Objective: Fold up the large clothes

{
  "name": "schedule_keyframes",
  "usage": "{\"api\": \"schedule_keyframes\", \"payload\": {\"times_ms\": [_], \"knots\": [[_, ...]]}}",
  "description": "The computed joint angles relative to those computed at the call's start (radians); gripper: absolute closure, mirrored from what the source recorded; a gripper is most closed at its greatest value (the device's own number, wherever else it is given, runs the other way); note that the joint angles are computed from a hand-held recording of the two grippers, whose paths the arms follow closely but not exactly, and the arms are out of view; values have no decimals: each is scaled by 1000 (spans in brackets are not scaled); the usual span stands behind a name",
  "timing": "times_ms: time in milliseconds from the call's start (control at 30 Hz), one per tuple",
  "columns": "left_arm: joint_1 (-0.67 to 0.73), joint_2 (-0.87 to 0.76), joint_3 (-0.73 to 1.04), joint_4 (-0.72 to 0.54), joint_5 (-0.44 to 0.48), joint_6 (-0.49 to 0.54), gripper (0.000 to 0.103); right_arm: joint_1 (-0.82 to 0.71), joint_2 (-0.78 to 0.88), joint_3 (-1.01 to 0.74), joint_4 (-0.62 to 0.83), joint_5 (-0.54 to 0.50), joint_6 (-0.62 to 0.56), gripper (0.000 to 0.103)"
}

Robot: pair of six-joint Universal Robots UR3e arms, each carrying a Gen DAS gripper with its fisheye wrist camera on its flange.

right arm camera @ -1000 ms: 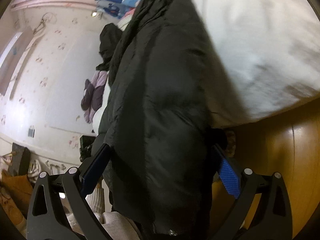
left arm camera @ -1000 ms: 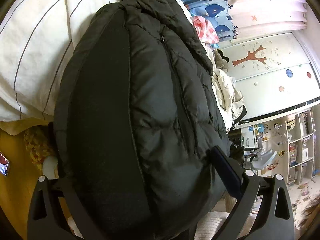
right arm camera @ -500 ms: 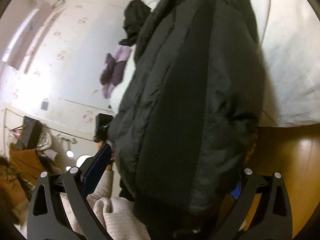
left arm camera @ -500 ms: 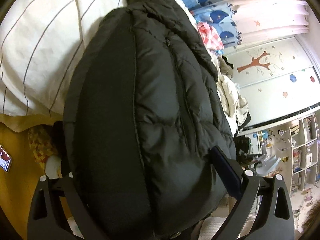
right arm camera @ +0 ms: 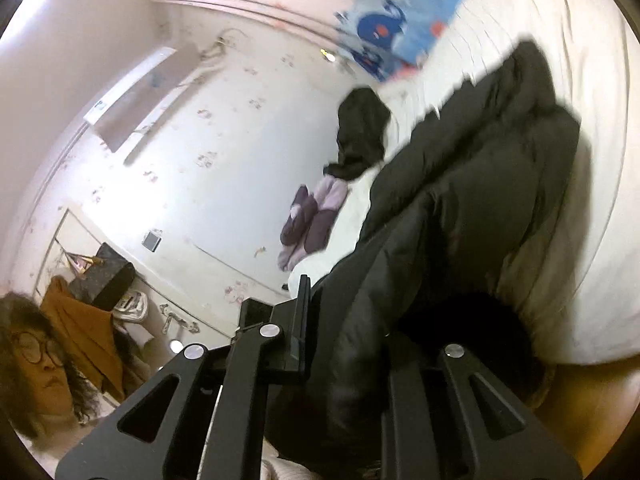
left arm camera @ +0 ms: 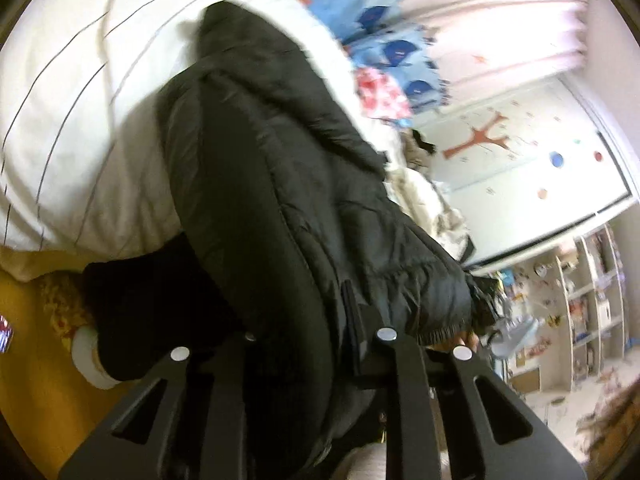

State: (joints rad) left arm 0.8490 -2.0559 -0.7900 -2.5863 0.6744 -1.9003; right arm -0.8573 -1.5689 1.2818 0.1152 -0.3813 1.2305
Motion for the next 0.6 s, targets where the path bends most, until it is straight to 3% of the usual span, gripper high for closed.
{"api": "schedule_keyframes", "payload": {"times_ms": [100, 167, 233, 300, 400, 500, 600], "knots": [[2, -5, 51, -54, 65, 65, 82, -88, -15, 37, -128, -88, 127, 89], [-16, -16, -5, 52, 137, 14, 78, -127, -44, 183, -365, -171, 316, 76], [-20, -63, -44, 137, 179, -55, 58, -142, -47, 295, -524, -241, 433, 39], [-2, -92, -81, 194, 176, -98, 28, -156, -75, 440, -695, -298, 546, 27], [18, -131, -94, 194, 149, -91, 17, -173, -46, 530, -722, -307, 510, 11], [16, -125, -124, 223, 150, -81, 8, -133, -30, 579, -847, -299, 570, 9], [15, -121, -156, 224, 140, -64, 8, -127, 13, 626, -960, -277, 639, 8]]}}
